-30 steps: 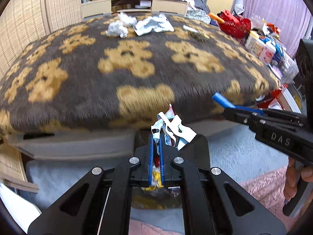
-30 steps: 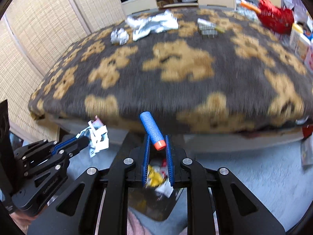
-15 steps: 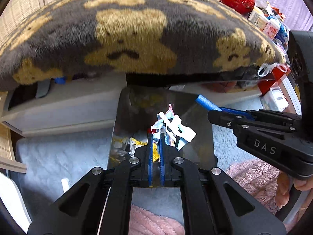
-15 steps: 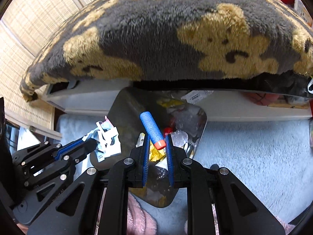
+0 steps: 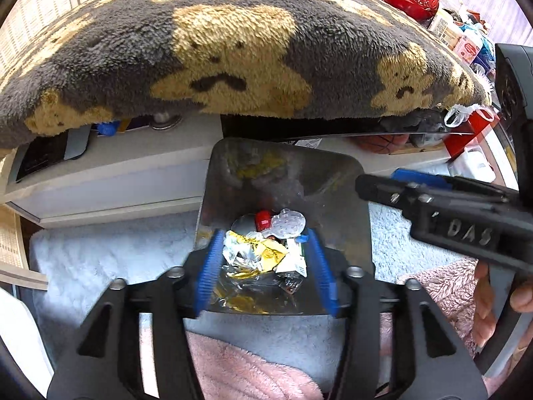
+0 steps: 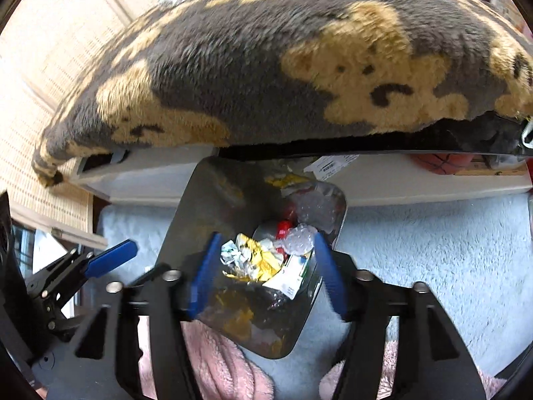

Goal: Collect trash
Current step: 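Carry the wrapper and dart down to the bin and open both tools, then grasp the white crumpled tissue with the left tool while the right tool grasps the dark metal cylinders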

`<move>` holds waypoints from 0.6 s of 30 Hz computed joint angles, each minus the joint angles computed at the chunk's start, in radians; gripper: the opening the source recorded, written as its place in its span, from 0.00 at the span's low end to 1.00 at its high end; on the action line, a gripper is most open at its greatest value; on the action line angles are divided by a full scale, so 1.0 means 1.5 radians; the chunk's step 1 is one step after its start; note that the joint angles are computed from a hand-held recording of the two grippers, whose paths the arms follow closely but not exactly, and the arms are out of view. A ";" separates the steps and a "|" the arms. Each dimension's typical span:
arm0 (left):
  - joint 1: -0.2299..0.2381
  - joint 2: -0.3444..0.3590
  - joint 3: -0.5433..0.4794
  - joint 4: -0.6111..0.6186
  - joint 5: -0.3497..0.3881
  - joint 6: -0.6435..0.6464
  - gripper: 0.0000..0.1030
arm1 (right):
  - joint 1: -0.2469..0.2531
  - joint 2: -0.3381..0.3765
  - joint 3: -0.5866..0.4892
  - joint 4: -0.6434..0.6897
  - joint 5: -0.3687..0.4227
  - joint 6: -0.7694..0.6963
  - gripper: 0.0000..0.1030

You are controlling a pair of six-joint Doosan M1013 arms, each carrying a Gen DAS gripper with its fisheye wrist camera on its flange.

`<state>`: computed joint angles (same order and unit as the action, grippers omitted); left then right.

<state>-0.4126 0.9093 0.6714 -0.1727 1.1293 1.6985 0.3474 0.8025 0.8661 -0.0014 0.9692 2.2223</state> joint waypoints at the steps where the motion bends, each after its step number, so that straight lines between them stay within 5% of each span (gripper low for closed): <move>1: 0.001 -0.003 0.004 0.004 -0.005 -0.003 0.62 | 0.000 -0.002 0.002 -0.009 -0.004 0.012 0.74; 3: 0.002 -0.006 0.006 0.010 -0.008 -0.007 0.70 | 0.001 -0.008 0.010 -0.036 -0.013 0.043 0.90; 6: 0.005 -0.010 0.006 0.017 -0.015 -0.013 0.84 | -0.001 -0.014 0.011 -0.045 -0.025 0.049 0.96; 14: 0.011 -0.003 -0.047 0.017 -0.031 -0.015 0.91 | -0.009 -0.028 -0.020 -0.090 -0.043 0.054 0.97; 18: 0.014 0.040 -0.149 0.025 0.003 -0.020 0.92 | -0.020 -0.010 -0.087 -0.137 -0.012 0.054 0.97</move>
